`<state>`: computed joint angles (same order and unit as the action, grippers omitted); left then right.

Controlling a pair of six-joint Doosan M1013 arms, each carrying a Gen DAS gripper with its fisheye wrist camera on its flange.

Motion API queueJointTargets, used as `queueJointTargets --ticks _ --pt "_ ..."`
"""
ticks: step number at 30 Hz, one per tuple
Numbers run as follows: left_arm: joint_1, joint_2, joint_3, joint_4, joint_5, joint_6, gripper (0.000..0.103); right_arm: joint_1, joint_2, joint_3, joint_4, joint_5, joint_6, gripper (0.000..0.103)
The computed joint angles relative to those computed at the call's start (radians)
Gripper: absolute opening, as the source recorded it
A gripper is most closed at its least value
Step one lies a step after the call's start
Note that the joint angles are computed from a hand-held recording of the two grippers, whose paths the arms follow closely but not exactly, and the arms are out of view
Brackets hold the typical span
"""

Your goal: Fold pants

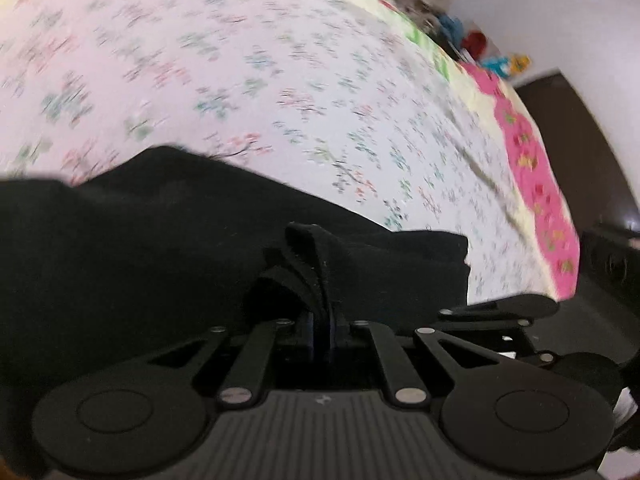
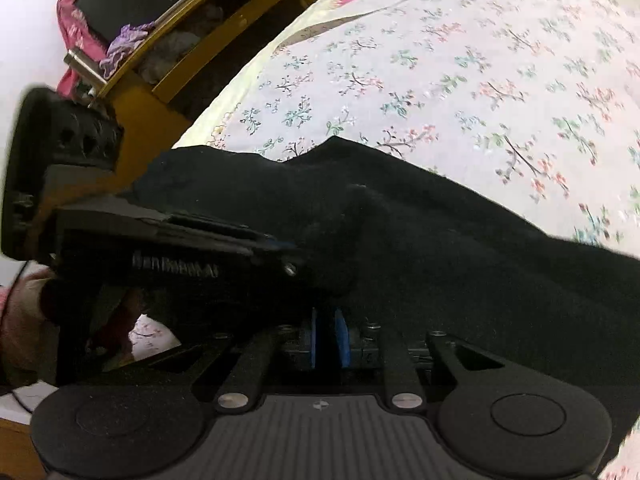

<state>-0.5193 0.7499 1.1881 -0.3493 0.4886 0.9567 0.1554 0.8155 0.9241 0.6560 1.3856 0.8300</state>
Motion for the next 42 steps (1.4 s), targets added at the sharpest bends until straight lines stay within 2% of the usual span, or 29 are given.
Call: queueJointTargets --ticks 2,6,8,10,13,19,23,26,33,35,38,41,42 --pt "-0.001 -0.011 0.018 0.038 0.012 -0.068 0.017 -0.003 0.004 -0.011 -0.010 0.020 0.015 0.011" --pt "-0.009 -0.040 0.053 0.178 0.055 -0.187 0.017 0.003 -0.001 -0.006 -0.030 -0.004 0.021 0.012" --pt "-0.011 -0.066 0.089 0.239 0.060 -0.264 0.018 0.017 0.015 -0.033 -0.078 0.014 0.043 0.020" --pt "-0.016 -0.101 0.132 0.340 0.061 -0.394 0.018 0.028 0.031 -0.060 -0.107 0.042 0.052 0.023" --pt "-0.022 -0.156 0.197 0.520 0.078 -0.594 0.021 0.038 0.033 -0.076 -0.069 0.061 0.011 0.023" --pt "-0.026 -0.261 0.322 0.845 0.178 -0.976 0.024 0.086 0.085 -0.172 0.028 0.144 0.003 0.026" --pt "-0.034 -0.302 0.376 0.929 0.246 -1.102 0.028 0.141 0.126 -0.243 0.058 0.185 -0.053 0.026" --pt "-0.052 -0.338 0.425 0.966 0.262 -1.218 0.030 0.175 0.151 -0.290 0.084 0.221 -0.074 0.027" --pt "-0.060 -0.359 0.455 1.000 0.260 -1.279 0.032 0.228 0.182 -0.360 0.044 0.274 -0.119 0.029" --pt "-0.052 -0.376 0.469 1.034 0.222 -1.295 0.038 0.233 0.188 -0.380 0.033 0.287 -0.130 0.031" --pt "-0.016 -0.389 0.480 1.022 0.185 -1.206 0.048 0.237 0.196 -0.397 0.013 0.293 -0.134 0.032" --pt "0.034 -0.374 0.466 0.906 0.170 -1.014 0.049 0.237 0.179 -0.360 -0.001 0.268 -0.120 0.032" --pt "0.051 -0.368 0.468 0.859 0.142 -0.957 0.049 0.236 0.173 -0.351 -0.005 0.266 -0.111 0.032"
